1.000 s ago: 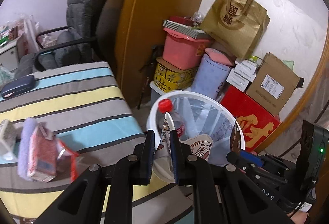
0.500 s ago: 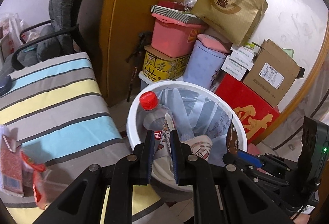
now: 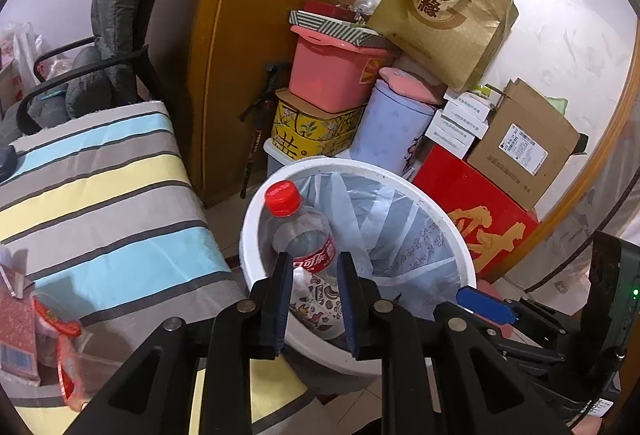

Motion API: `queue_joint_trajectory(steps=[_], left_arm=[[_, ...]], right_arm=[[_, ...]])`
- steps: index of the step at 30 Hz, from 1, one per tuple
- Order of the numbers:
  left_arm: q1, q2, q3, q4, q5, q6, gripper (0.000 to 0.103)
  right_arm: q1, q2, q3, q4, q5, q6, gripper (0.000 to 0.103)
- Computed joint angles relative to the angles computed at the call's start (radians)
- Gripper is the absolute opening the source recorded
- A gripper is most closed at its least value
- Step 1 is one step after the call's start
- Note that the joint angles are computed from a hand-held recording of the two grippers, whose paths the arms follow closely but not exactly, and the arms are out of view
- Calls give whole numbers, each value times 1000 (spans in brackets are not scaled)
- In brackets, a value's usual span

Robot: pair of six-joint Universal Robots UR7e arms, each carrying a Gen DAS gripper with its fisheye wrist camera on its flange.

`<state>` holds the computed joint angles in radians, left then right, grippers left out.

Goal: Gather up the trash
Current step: 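Move both grippers back from the wastebasket to the table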

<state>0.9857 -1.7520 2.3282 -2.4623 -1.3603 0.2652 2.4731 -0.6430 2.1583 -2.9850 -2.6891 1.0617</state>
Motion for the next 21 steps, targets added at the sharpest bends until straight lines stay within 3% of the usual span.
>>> queue_joint_trajectory(steps=[11,15,21], left_arm=[[-17,-117,12,58,53,-16,23],[-25,-175,16,85,67,-17,31],[-25,-260,15,135,82,-17,31]], right_arm=[[43,19,-27,-41,0,-54,41],[60,37,-48,-64,0,-85,41],[83,66,-80,-99,7,-136,41]])
